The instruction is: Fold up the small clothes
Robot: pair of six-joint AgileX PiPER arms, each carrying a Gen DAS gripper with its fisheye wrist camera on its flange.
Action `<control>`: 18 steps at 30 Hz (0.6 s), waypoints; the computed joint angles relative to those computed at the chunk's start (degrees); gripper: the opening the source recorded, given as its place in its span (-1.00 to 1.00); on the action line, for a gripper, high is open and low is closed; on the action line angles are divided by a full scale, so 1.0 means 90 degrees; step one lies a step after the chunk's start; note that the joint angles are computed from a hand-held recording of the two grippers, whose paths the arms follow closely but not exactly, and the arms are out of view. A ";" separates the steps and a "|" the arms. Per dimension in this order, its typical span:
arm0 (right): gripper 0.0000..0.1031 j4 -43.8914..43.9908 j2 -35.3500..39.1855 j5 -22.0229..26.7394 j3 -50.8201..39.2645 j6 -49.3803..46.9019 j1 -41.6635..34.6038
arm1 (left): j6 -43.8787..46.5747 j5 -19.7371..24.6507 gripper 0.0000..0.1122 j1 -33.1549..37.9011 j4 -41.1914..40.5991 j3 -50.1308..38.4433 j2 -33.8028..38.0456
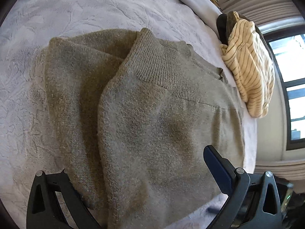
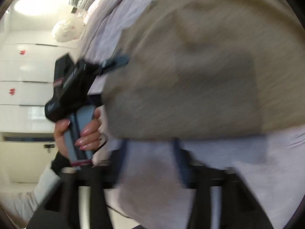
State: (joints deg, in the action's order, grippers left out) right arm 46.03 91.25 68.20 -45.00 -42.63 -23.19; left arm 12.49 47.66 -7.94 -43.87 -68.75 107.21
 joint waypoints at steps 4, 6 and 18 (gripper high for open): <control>0.33 -0.0097 0.0456 -0.0112 -0.0912 0.0178 -0.0186 | -0.0497 -0.0143 0.84 -0.0283 0.0403 -0.0321 0.0154; 0.33 -0.0168 0.0699 -0.0262 -0.1379 0.0354 -0.0158 | -0.0655 -0.0179 0.84 -0.0354 0.0541 -0.0419 0.0208; -0.68 -0.0283 0.1827 -0.1068 -0.1690 -0.0028 -0.0064 | -0.1294 -0.0291 -0.36 -0.0602 0.1340 -0.0800 0.0534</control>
